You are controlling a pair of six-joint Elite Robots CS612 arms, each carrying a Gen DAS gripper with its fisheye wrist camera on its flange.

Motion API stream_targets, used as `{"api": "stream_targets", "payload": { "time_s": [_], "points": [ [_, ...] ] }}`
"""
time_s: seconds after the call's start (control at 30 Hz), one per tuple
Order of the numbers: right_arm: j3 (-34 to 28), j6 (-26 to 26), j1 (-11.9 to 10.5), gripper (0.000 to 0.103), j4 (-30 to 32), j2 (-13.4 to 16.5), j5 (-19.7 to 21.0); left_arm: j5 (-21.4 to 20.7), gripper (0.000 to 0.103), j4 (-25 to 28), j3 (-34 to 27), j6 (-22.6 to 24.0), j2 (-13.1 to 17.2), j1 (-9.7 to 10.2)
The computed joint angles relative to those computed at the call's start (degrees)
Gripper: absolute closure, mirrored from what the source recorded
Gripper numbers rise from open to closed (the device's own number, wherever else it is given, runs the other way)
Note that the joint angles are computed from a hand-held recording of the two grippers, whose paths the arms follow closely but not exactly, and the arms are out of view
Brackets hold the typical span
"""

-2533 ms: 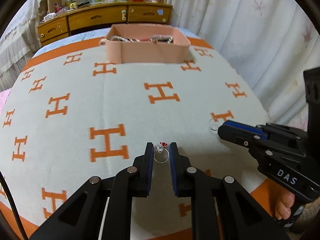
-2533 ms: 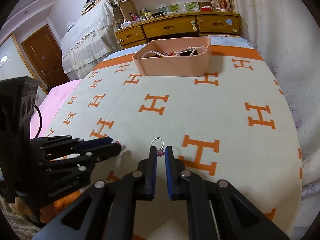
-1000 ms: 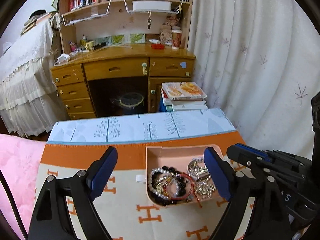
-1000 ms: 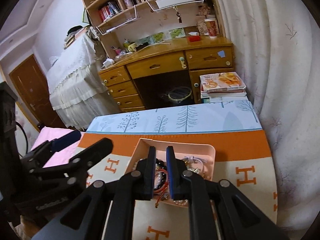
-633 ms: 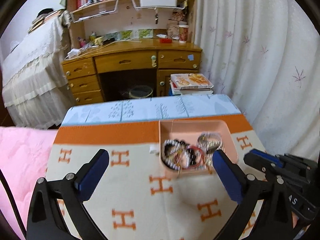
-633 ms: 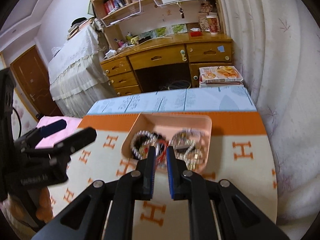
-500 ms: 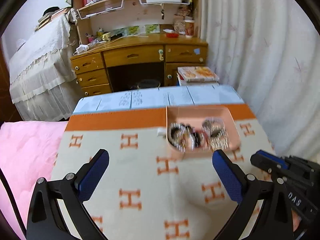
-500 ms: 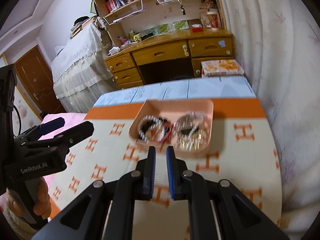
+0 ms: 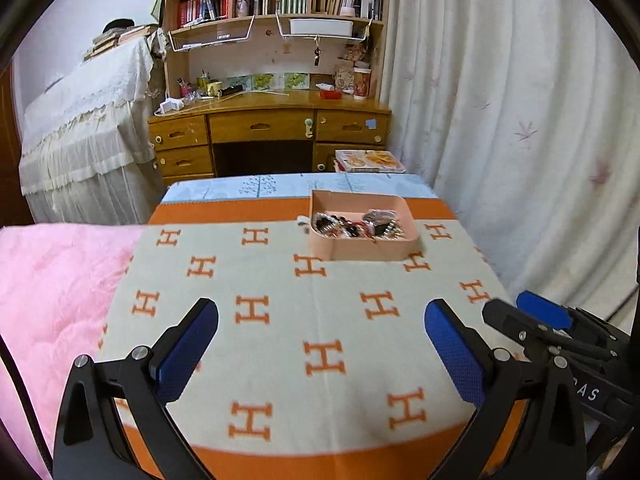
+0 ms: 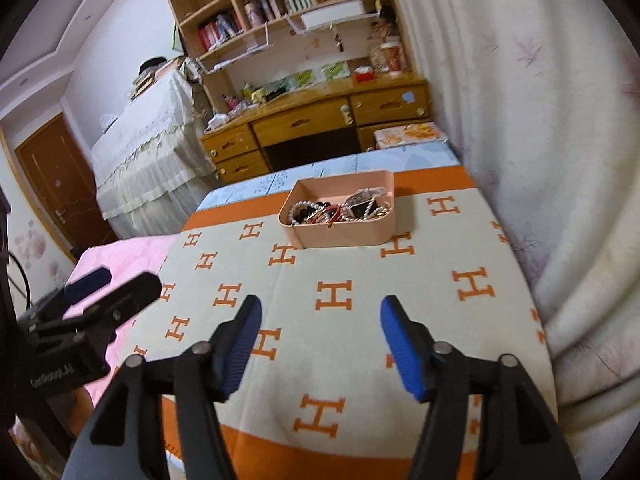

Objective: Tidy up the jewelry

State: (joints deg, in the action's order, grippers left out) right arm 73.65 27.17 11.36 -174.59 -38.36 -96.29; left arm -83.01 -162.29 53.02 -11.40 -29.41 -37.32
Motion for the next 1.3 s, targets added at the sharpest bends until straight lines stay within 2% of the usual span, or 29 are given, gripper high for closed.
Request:
{"api": "stream_targets", "payload": {
  "time_s": [0.1,0.2,0.57,0.77,1.3],
  "points": [
    [1.62,-0.96,0.99,0.037,-1.83,-0.99,-1.61,-0.42,0.001,-0.68,3.17,-1.52,-1.7,-0.2],
    [2.45,-2.18,2.13,0.037,-2.42,-1.45,-5.6,0.14,0.001,-1.81,6.11,-3.41,-3.18,-0.38],
    [4.95,-2.34,3.57,0.037,-3.74,-2.68,-6.79,4.89,0.001,-2.49,10.61,-3.93,-5.47,-1.24],
    [5.99,-0.57,3.59,0.037,-3.87,-3.16,-5.56,3.93,0.001,-1.8,11.61,-4.67,-6.0,-1.12],
    [6.99,-1.09,3.68,0.037,-5.21,-3.14,-6.75,5.25,0.001,-2.42,12.65,-4.61,-6.45,-1.4]
  ]
}}
